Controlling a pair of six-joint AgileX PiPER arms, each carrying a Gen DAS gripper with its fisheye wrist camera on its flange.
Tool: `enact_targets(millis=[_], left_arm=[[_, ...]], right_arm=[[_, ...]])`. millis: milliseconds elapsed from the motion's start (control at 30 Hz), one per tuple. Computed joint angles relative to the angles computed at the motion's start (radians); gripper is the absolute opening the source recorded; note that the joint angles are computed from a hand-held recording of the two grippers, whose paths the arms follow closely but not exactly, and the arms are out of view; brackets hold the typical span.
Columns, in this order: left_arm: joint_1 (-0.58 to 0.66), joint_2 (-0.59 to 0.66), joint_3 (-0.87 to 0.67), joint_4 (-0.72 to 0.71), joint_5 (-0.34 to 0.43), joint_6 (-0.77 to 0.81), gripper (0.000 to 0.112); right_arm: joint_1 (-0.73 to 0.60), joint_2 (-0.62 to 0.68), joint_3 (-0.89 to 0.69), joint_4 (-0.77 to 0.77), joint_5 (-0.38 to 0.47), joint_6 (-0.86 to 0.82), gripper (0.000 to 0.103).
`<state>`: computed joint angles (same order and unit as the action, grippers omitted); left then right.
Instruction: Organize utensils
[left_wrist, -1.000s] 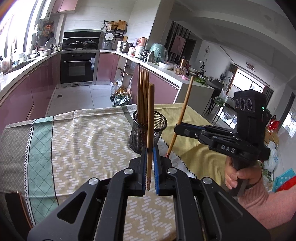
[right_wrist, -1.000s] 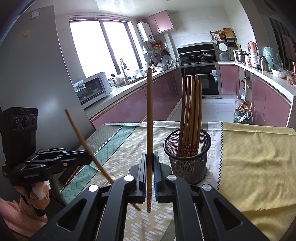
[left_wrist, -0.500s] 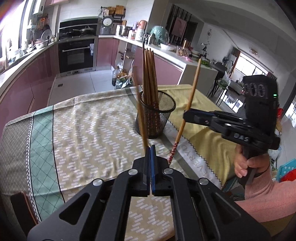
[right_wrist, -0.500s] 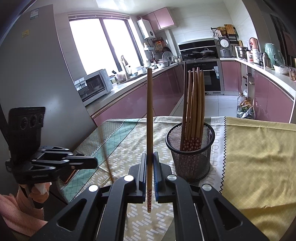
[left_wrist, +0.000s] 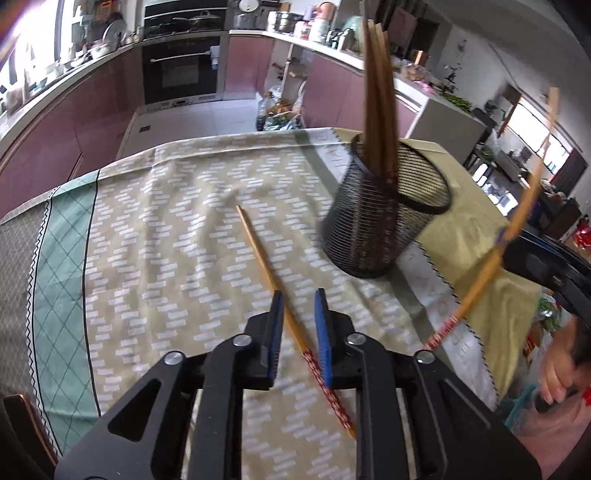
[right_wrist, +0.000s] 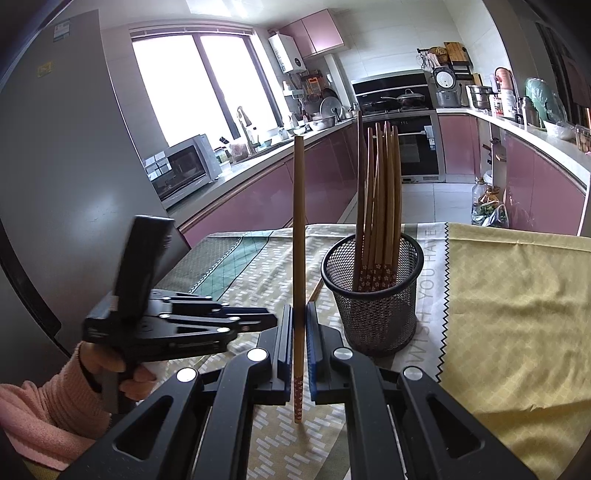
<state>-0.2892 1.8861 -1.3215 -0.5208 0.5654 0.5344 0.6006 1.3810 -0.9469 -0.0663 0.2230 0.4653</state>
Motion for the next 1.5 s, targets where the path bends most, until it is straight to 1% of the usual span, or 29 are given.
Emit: enact_targets(millis=[33,100,233,367,400,433,500,600,700,833,867,1033,1133,1267,1433,1500], left_arm=[[-0.011,0.026,-0.026,0.049,-0.008,-0.056,0.021],[-0.016,0.080,-0.085,0.086,0.006,-0.101,0.023],[-0.048,0.160,-0.173,0.224,0.008,-0.244,0.023],[-0.062,0.219,-0.247,0.292,0.029,-0.317,0.023],[-0.071,0.222,-0.249,0.323,0.018,-0.341,0.023],[-0.081,0.229,-0.257,0.360,0.014,-0.370,0.022],[-0.100,0.234,-0.260,0.427,-0.002,-0.422,0.017],[-0.108,0.233,-0.260,0.434,-0.010,-0.449,0.009],[-0.114,0.220,-0.237,0.439,-0.030,-0.470,0.008],[-0.106,0.178,-0.171,0.382,-0.059,-0.431,0.007],[-0.093,0.152,-0.124,0.348,-0.080,-0.395,0.007],[-0.052,0.050,-0.002,0.180,-0.120,-0.237,0.007],[-0.024,-0.020,0.060,0.058,-0.126,-0.121,0.007],[0.029,-0.112,0.138,-0.137,-0.100,0.068,0.007],[0.068,-0.197,0.198,-0.305,-0.045,0.229,0.007],[0.075,-0.221,0.213,-0.342,-0.028,0.265,0.007]], right_arm=[[-0.001,0.000,0.002,0.009,-0.001,-0.009,0.006],[-0.007,-0.006,0.007,0.039,-0.001,-0.041,0.006],[-0.016,-0.006,0.009,0.065,-0.002,-0.062,0.006],[-0.021,-0.003,0.011,0.093,-0.007,-0.087,0.006],[-0.024,-0.003,0.012,0.109,-0.009,-0.102,0.006],[-0.025,-0.003,0.014,0.118,-0.010,-0.112,0.006],[-0.029,0.000,0.013,0.147,-0.012,-0.140,0.006],[-0.034,0.001,0.015,0.189,-0.014,-0.185,0.006],[-0.033,0.003,0.012,0.189,-0.012,-0.186,0.006],[-0.032,0.003,0.013,0.184,-0.013,-0.181,0.006],[-0.032,0.003,0.013,0.184,-0.013,-0.181,0.006],[-0.028,0.002,0.008,0.158,-0.008,-0.157,0.006],[-0.023,-0.002,0.005,0.120,-0.005,-0.121,0.006],[-0.016,-0.010,0.002,0.053,-0.002,-0.058,0.006],[0.000,-0.019,0.002,-0.036,0.003,0.027,0.006],[0.009,-0.020,-0.001,-0.076,0.008,0.066,0.006]])
